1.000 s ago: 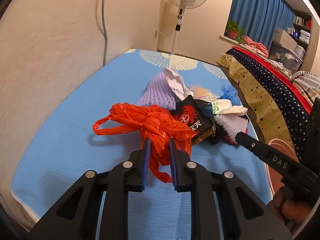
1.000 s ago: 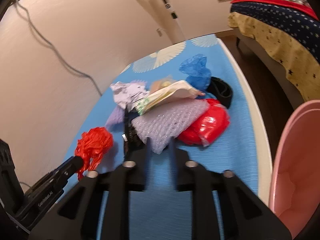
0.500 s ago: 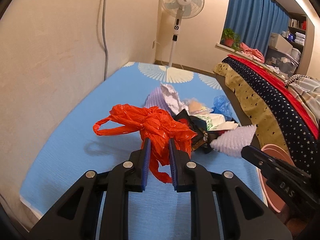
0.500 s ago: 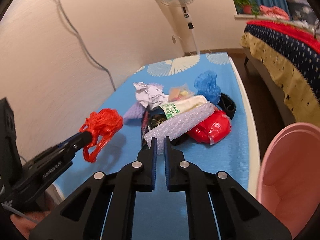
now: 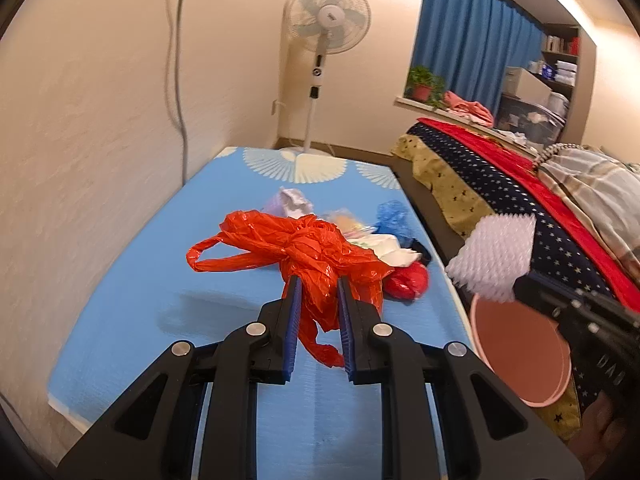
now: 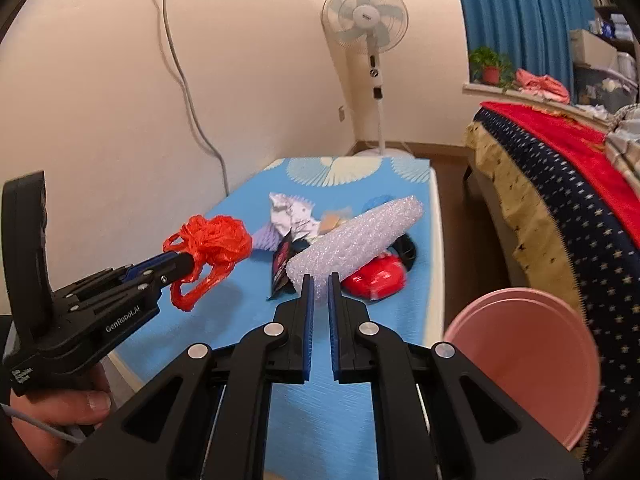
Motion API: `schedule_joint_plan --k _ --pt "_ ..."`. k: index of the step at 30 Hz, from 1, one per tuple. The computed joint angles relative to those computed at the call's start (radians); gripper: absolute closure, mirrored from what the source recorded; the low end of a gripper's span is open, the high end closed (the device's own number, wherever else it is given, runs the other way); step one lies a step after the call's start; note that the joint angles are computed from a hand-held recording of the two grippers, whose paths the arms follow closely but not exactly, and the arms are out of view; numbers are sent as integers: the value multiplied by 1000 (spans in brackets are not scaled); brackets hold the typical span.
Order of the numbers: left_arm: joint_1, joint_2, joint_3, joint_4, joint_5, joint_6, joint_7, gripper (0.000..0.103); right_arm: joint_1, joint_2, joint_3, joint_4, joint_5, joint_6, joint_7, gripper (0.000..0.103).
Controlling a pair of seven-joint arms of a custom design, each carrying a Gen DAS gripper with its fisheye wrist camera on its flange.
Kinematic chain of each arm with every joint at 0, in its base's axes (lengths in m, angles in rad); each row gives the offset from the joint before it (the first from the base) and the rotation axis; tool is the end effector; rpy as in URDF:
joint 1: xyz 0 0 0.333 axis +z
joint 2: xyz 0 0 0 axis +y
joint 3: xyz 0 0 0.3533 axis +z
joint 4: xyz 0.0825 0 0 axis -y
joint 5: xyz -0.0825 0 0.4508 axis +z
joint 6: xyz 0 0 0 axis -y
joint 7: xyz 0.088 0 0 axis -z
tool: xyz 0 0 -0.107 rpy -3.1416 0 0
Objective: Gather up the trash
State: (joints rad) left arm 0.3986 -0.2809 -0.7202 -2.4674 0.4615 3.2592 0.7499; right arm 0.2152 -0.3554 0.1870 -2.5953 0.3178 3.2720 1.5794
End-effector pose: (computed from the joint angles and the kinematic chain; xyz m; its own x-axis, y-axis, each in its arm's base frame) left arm 0.4928 -0.2282 0.4734 -0.1449 -0.9784 0.1473 -0.5637 -0.0407 -0.8250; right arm 0.4648 0.1685 0.4936 0.1818 -0.9650 -0.1892 -0.5494 0.0599 -0.8334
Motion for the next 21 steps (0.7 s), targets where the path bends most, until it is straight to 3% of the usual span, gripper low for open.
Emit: schedule_joint_plan --k 8,15,21 --pt "-148 7 121 -14 -14 17 52 85 -143 -143 106 -69 -19 -49 54 95" --pt "-160 27 93 7 -50 33 108 85 -210 -254 122 -123 -62 -98 126 95" --pt "-137 58 27 37 -87 45 159 85 -255 -321 120 -157 -112 -141 165 95"
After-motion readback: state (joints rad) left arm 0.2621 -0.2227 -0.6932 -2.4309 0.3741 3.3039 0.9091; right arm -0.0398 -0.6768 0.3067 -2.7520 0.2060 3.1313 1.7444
